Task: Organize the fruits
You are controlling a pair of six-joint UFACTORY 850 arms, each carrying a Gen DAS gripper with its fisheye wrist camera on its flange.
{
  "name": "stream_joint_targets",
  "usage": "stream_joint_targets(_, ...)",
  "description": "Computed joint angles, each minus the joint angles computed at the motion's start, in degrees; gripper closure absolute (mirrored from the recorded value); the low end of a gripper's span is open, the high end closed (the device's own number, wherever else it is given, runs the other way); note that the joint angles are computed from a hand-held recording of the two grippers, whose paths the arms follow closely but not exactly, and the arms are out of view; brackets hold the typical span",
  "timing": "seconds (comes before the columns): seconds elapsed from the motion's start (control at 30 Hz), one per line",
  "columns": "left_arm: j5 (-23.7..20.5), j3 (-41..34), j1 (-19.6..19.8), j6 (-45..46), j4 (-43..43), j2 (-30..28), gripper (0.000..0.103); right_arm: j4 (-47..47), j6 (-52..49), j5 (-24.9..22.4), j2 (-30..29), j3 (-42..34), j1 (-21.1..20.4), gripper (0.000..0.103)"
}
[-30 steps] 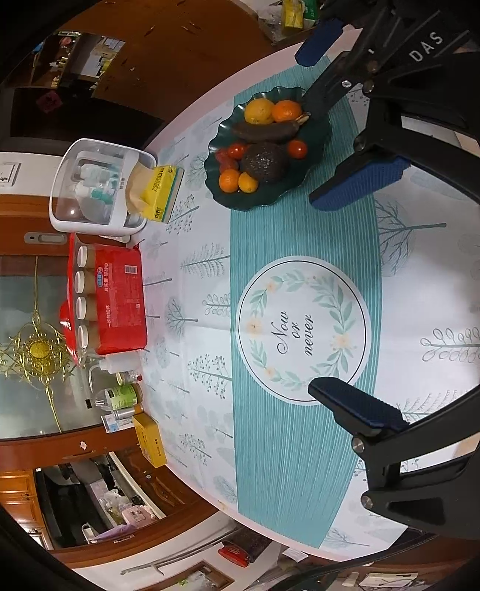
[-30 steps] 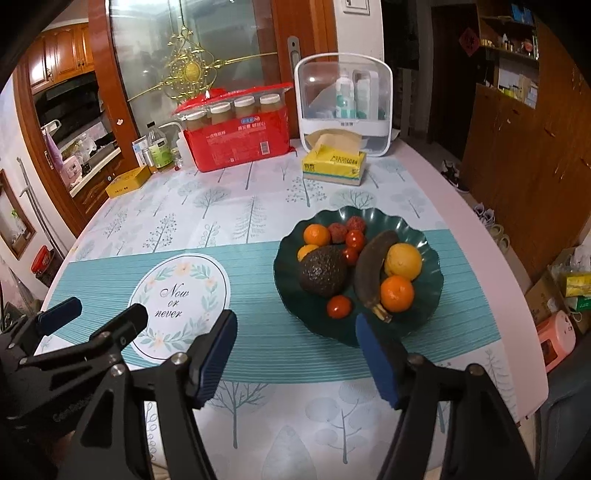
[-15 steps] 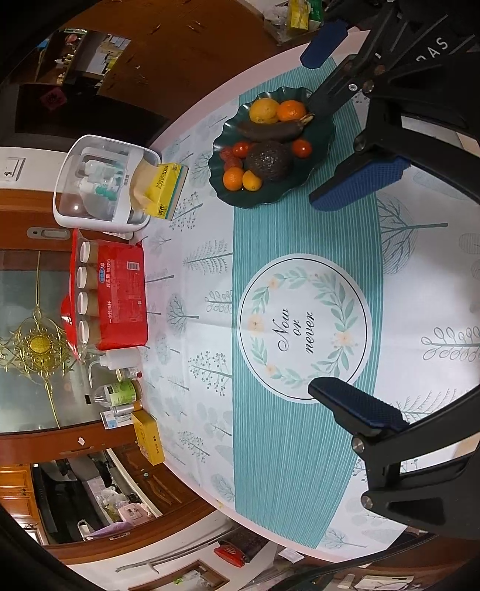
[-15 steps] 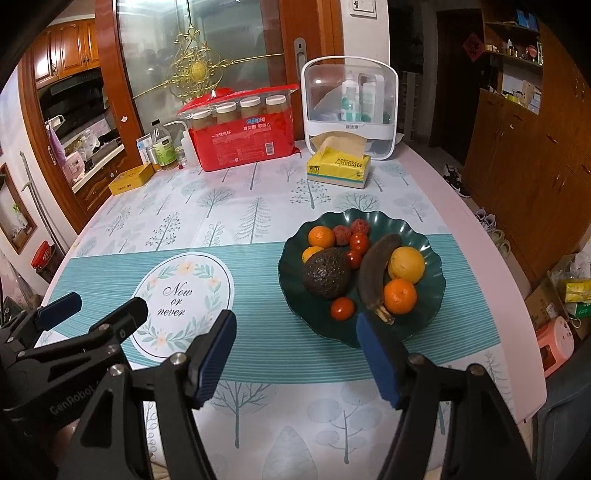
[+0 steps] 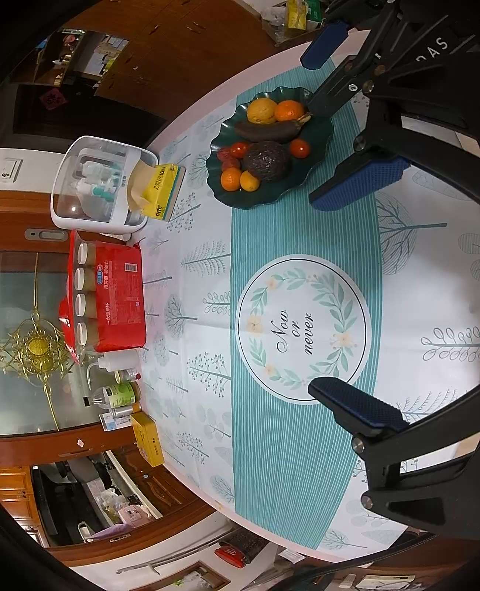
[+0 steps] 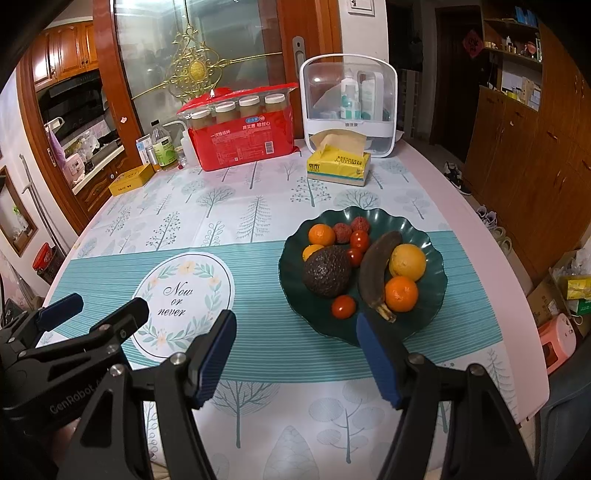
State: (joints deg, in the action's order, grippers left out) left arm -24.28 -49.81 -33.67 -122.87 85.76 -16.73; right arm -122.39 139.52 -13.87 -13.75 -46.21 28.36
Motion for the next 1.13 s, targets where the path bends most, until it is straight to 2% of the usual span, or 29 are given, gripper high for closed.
stream_joint_targets(0.43,0.5,-0.2,-0.2,0.4,-0.3,-1.0,0.012,0.2,0.3,-0.2,-0.2,0.2,0.2,0.035)
stream_joint_targets(1.13,3.6,-0.8,1.7,8.1,-6.0,-1.6,0.012,2.6,-1.1,1.1,-1.4,-0.5,-0.2,0.035)
